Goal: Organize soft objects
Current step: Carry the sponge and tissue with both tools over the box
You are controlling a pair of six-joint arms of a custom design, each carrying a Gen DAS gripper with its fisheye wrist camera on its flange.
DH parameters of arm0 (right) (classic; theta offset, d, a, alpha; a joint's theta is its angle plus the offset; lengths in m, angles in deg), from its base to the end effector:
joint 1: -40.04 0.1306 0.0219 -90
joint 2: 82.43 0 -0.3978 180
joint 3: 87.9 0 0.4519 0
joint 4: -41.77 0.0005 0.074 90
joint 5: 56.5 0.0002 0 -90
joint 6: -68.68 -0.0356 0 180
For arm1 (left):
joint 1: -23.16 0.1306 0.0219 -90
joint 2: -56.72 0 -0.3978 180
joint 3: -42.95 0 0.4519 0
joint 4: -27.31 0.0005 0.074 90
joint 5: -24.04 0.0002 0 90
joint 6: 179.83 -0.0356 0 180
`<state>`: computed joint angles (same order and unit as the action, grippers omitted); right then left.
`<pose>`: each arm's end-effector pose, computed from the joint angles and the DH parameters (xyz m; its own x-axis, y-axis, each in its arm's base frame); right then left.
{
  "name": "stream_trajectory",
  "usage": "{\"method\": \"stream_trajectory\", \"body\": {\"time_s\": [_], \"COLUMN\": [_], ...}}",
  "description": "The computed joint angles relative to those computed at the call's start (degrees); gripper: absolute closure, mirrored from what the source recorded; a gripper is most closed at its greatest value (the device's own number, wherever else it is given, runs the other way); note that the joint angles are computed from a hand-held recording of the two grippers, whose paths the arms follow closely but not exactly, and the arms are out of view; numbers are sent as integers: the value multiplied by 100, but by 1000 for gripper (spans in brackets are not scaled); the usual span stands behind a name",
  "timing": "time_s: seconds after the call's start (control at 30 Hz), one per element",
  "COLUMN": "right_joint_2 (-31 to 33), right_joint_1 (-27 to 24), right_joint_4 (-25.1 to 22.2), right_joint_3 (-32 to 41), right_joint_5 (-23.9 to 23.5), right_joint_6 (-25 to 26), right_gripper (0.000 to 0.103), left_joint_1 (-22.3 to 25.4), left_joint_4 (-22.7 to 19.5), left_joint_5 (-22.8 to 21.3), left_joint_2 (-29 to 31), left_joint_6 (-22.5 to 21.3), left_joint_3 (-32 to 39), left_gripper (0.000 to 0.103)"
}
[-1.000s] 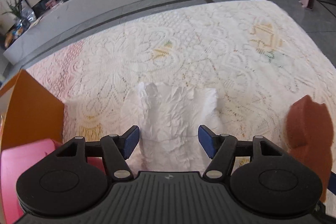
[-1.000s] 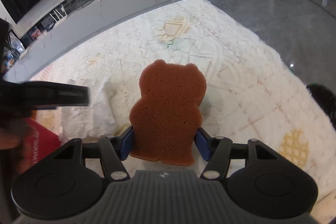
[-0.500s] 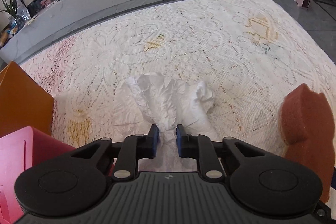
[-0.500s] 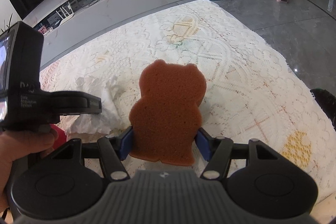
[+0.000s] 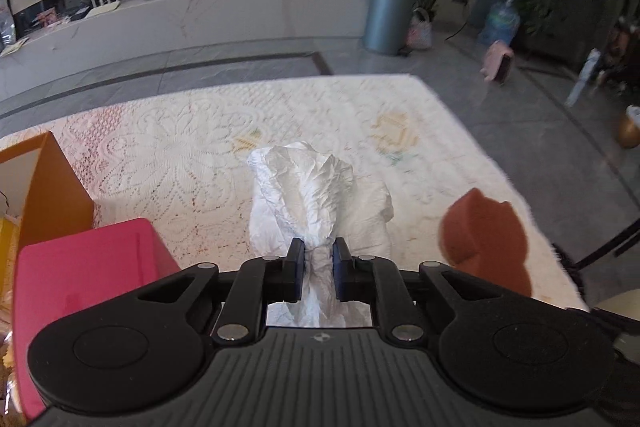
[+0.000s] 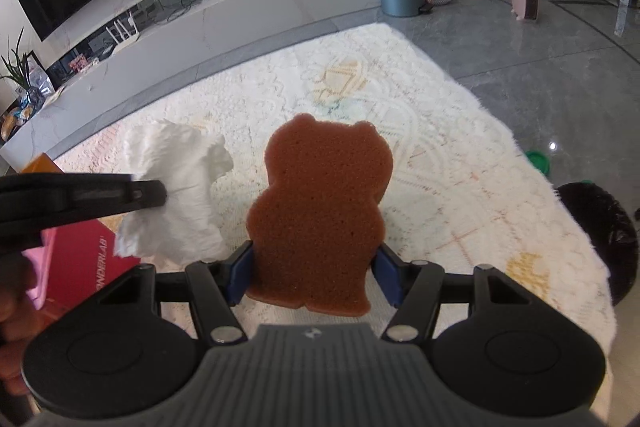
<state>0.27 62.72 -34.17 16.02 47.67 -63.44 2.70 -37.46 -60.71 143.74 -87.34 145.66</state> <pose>0.4235 0.1670 0.6000 -0.7219 0.4031 -0.5624 0.3246 0.9151 0.2391 0.4745 -0.1810 0.5672 -0.7249 0.2243 -0.6514 0.3731 0.9226 -0.0975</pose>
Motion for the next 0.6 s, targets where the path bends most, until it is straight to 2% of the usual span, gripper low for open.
{"method": "stream_trajectory", "body": {"time_s": [0.17,0.3,0.4,0.6], "right_joint_2": [-221,-305,-263,0], "right_joint_1": [316,684,1035,1692], "right_joint_4": [-176,-298,-359,-319], "right_joint_3": [103,254,448,927], "right_joint_5": [291,405,558,704], "right_joint_6": [-204,-406,-481,-383], "right_gripper": [41,41,41,41], "left_joint_1": [341,697,1000,1894], "left_joint_4": [-80,-387,-428,-475], "left_joint_5": [698,1203,1423,1923], "left_joint_2": [-567,-892,-1191,-1514], "left_joint_6": [-182,-256,-404,-580], "left_joint_3": [-164,-227,-413,-576], "left_gripper": [87,87,87,87]}}
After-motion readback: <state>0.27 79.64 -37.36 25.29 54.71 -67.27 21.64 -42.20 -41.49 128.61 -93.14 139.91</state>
